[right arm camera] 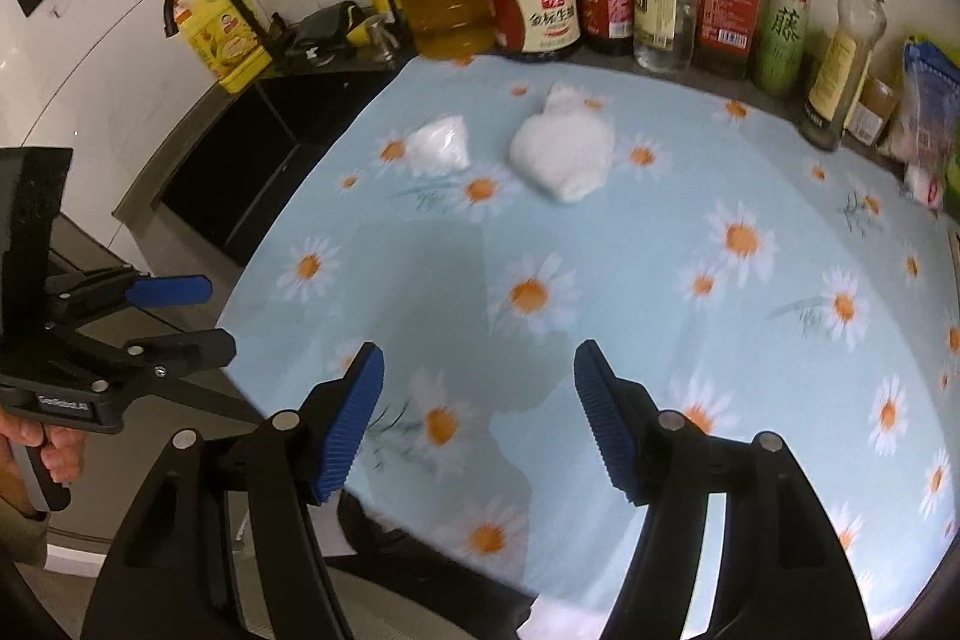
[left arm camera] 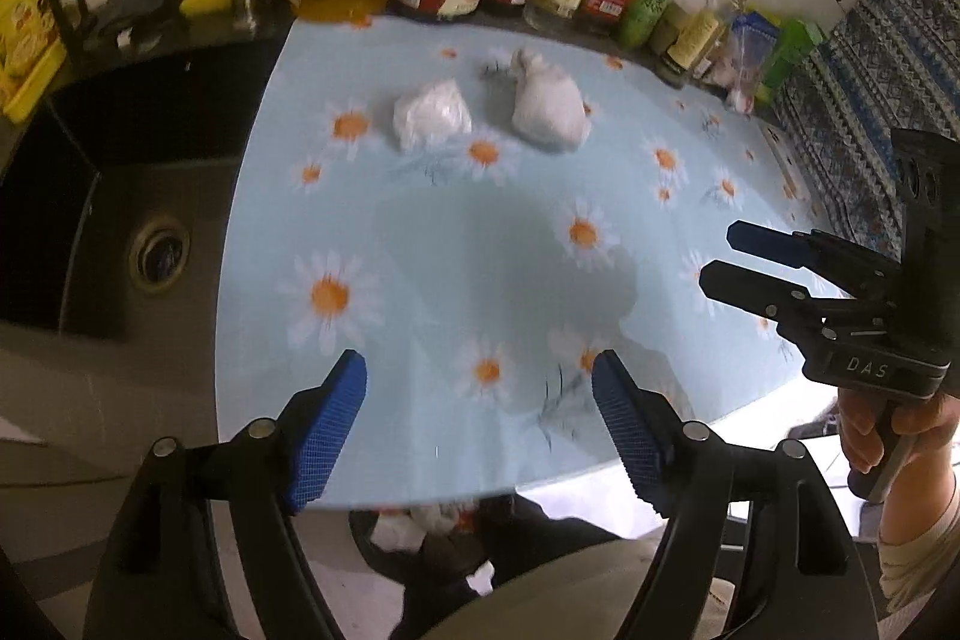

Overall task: Collect trash
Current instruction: 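Move both open grippers back up over the table toward the last items, then grasp the white plastic bag bundle with the left gripper while the right grasps the grey cloth bundle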

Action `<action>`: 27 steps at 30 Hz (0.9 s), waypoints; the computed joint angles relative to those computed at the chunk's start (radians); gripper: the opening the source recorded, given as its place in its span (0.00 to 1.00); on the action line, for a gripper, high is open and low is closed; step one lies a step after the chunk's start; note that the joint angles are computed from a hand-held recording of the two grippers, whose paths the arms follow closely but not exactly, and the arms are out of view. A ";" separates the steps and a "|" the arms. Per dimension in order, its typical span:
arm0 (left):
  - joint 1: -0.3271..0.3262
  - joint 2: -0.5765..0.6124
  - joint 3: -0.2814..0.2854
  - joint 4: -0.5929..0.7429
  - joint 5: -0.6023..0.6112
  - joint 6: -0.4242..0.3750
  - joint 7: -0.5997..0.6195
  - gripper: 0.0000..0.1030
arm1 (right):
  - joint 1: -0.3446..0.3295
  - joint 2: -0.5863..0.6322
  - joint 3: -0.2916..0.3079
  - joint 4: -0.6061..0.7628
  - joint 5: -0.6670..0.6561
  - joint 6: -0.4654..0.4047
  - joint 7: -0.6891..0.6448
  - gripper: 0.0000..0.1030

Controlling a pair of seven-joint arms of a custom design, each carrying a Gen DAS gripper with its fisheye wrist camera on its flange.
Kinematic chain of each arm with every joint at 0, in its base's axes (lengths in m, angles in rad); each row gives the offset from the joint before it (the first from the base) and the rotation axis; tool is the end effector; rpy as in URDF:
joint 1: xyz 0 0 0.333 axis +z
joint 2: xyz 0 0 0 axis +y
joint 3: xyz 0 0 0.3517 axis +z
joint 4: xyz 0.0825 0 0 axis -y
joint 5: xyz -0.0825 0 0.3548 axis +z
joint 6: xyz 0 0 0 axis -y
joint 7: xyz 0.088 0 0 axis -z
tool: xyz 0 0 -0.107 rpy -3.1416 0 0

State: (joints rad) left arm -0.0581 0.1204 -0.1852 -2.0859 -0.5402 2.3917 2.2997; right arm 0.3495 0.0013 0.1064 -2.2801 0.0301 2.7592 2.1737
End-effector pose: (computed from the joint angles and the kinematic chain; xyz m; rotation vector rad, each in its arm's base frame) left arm 0.5484 -0.1374 0.4413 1.3950 -2.6525 0.6936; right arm 0.4792 0.2335 0.4611 -1.7195 2.0444 -0.1412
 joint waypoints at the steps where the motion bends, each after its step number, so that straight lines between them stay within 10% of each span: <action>1: -0.007 0.014 0.000 0.017 0.020 0.005 -0.029 0.73 | -0.006 0.009 -0.006 0.004 0.025 0.006 -0.037 0.64; 13: -0.071 0.244 -0.017 0.269 0.271 0.015 -0.376 0.73 | -0.138 0.160 0.006 0.113 0.444 0.032 -0.569 0.77; 27: -0.130 0.464 -0.014 0.558 0.450 -0.077 -0.628 0.73 | -0.237 0.350 0.040 0.320 0.576 -0.085 -0.846 0.72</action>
State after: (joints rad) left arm -0.1881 0.5847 -0.1994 -1.5276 -0.0903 2.3145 1.6717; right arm 0.1123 0.3508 0.1467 -1.9597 0.6057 2.6743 1.3281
